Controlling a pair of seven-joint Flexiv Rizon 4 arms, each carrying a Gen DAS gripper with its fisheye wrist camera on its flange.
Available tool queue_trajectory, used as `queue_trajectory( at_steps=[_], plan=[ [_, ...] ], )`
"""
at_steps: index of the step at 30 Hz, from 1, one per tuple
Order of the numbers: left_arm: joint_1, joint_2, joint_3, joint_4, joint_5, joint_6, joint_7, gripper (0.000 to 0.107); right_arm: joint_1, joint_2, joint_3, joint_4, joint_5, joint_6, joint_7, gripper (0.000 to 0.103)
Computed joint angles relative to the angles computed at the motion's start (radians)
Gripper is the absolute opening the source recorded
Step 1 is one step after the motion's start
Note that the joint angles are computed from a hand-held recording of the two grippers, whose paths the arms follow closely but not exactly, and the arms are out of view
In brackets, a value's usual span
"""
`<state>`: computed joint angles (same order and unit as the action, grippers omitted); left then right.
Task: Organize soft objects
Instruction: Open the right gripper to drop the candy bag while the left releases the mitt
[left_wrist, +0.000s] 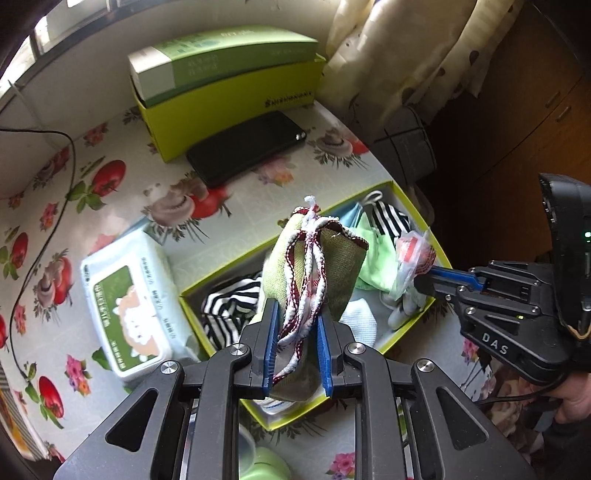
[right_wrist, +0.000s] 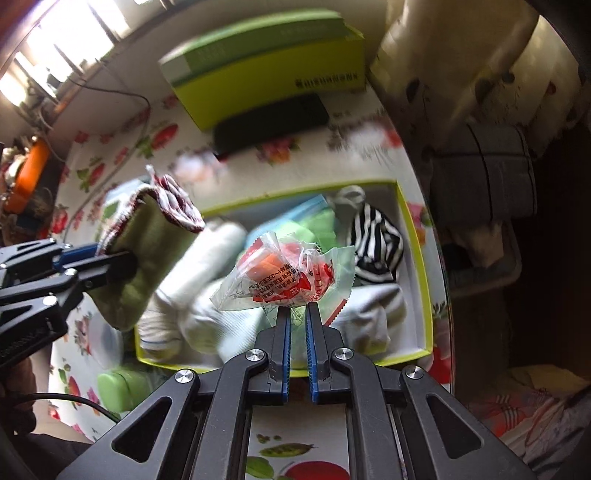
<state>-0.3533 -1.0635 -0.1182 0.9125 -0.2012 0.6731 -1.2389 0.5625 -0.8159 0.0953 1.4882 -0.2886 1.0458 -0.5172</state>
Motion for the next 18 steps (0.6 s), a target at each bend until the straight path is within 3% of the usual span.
queue_trajectory(
  at_steps=[4,9,18],
  plan=[
    [-0.013,-0.052,0.003,-0.082,0.002,-0.065,0.004,0.020,-0.017,-0.016,0.024,-0.017,0.027,-0.032,-0.020,0.009],
    [-0.031,-0.126,0.007,-0.198,0.004,-0.157,0.014,0.020,-0.020,-0.015,0.026,-0.008,0.045,-0.017,-0.028,0.035],
    [-0.027,-0.170,-0.008,-0.274,-0.027,-0.205,0.027,0.026,-0.002,0.013,-0.002,0.028,0.022,0.029,0.015,0.041]
  ],
)
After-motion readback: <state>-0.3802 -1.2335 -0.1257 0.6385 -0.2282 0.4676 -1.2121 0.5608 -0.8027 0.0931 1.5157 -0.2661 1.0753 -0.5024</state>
